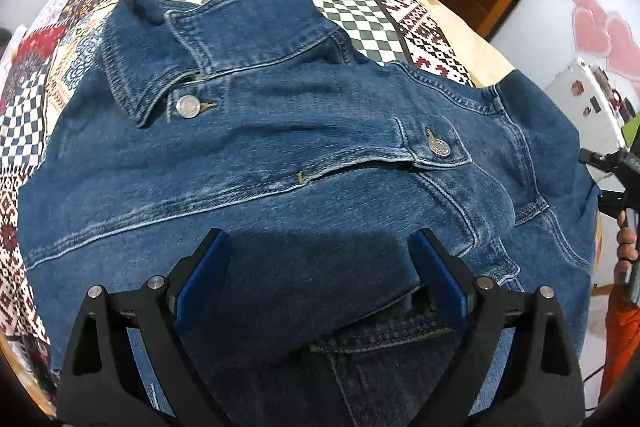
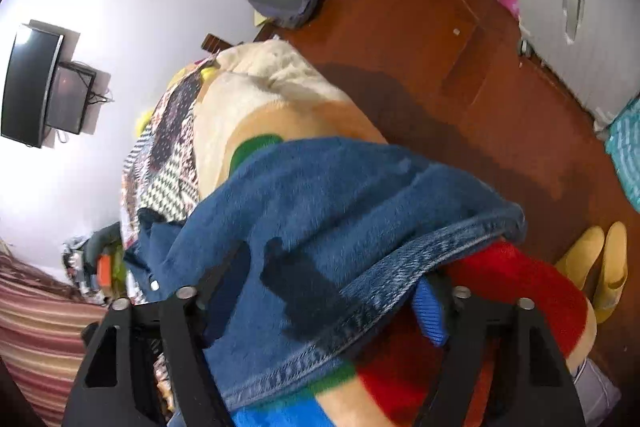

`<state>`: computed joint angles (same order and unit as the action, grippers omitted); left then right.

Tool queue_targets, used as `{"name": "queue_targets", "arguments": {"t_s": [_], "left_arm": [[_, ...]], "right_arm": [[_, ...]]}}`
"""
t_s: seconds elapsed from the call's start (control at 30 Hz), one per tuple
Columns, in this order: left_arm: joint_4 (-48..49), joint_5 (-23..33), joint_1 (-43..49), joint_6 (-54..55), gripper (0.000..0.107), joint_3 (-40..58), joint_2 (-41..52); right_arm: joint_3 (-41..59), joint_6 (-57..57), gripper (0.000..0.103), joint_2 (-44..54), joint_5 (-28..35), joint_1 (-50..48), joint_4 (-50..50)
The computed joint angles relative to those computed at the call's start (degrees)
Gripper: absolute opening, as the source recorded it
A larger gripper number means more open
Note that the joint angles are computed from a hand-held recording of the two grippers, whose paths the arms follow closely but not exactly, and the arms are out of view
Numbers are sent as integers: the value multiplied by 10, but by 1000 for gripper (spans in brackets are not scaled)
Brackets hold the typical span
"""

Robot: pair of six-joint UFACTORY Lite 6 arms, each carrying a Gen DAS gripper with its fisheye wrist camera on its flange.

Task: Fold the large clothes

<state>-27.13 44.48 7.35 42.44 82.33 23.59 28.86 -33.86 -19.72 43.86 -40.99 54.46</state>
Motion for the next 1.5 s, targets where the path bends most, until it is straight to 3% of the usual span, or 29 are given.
{"name": "queue_targets", "arguments": {"t_s": [0.13,0.23,0.37,0.53,0.73,0.8,0.9,1.03,1.2,1.43,1.5], "left_arm": [[-12,4,17,13,93,-10,-17],[-22,7,31,26,93,-14,-29],[-43,16,59,51,93,-18,-48],[-71,32,100,86,93,-22,-73],[-104,60,165,137,93,-20,-103],[-115,69,190,156,93,-19,-113],[-133,90,232,179,93,-6,-118],[-153,121,290,200,93,18,-112],[-155,138,343,209,93,48,-89],[-150,150,395,213,93,62,-65],[-147,146,399,219,93,50,-72]], "right_arm": [[17,32,33,-25,6,18,-12],[36,39,21,-59,34,14,-8],[99,83,16,-113,62,56,-10],[224,182,14,-97,11,213,-42],[403,350,14,18,-102,466,-156],[478,432,14,86,-136,559,-238],[566,504,14,185,-154,639,-300],[693,499,14,357,-137,706,-249],[852,533,14,555,-73,775,-263],[863,540,14,643,-28,830,-277],[862,532,15,658,11,829,-264]]}}
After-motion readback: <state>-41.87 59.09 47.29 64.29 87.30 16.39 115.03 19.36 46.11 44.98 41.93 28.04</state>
